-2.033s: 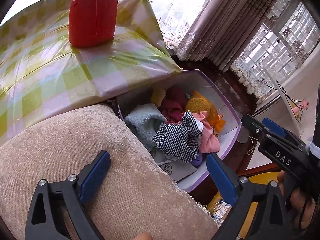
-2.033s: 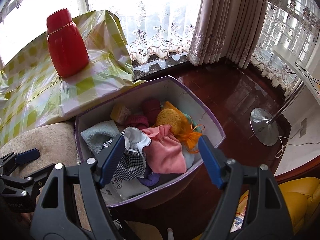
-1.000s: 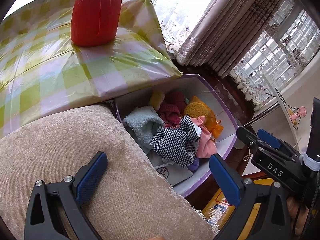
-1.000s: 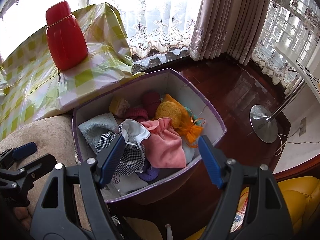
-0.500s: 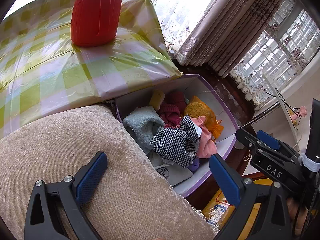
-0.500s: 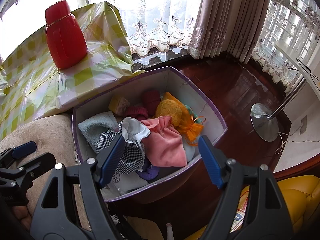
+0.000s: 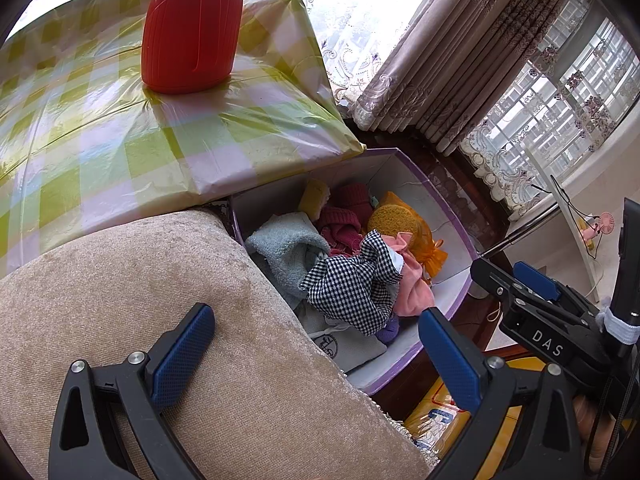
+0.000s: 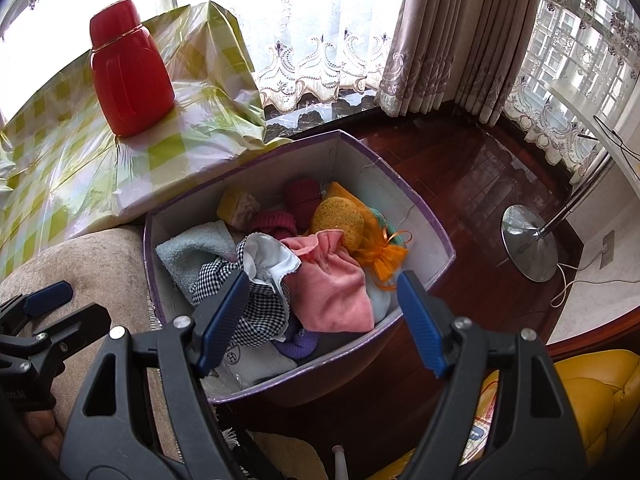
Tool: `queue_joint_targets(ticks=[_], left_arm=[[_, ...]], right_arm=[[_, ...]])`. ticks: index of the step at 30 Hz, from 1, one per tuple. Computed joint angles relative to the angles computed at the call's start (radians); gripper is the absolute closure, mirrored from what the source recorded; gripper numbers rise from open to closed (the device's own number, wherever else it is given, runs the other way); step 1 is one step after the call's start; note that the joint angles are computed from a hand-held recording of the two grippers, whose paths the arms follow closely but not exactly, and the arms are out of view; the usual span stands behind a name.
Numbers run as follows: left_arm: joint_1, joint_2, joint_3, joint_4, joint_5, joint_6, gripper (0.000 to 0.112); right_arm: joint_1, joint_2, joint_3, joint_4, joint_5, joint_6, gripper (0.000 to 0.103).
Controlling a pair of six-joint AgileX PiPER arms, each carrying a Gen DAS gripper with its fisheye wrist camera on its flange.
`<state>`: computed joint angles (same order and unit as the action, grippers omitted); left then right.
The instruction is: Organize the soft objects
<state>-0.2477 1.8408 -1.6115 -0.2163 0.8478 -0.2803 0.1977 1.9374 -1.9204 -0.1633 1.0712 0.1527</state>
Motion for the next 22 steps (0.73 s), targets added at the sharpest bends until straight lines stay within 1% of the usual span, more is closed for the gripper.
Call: queue_joint_targets(ticks=[15, 20, 22], left_arm=[[-0.001, 0.001, -0.001, 0.002, 0.001, -0.002, 0.01], [-0.01, 0.018, -0.028, 0.029, 0.022, -0.006, 0.009], [-0.009, 0.02, -0.028, 0.021, 0.013, 0.007, 0.009]], right_arm=[[0.001, -0.001, 0.004, 0.002, 0.002, 0.001, 0.025], [-0.001, -0.001, 0.003, 0.001, 0.001, 0.002, 0.025], [-0.003, -0.001, 0.002, -0.001, 0.002, 0.004, 0.025]])
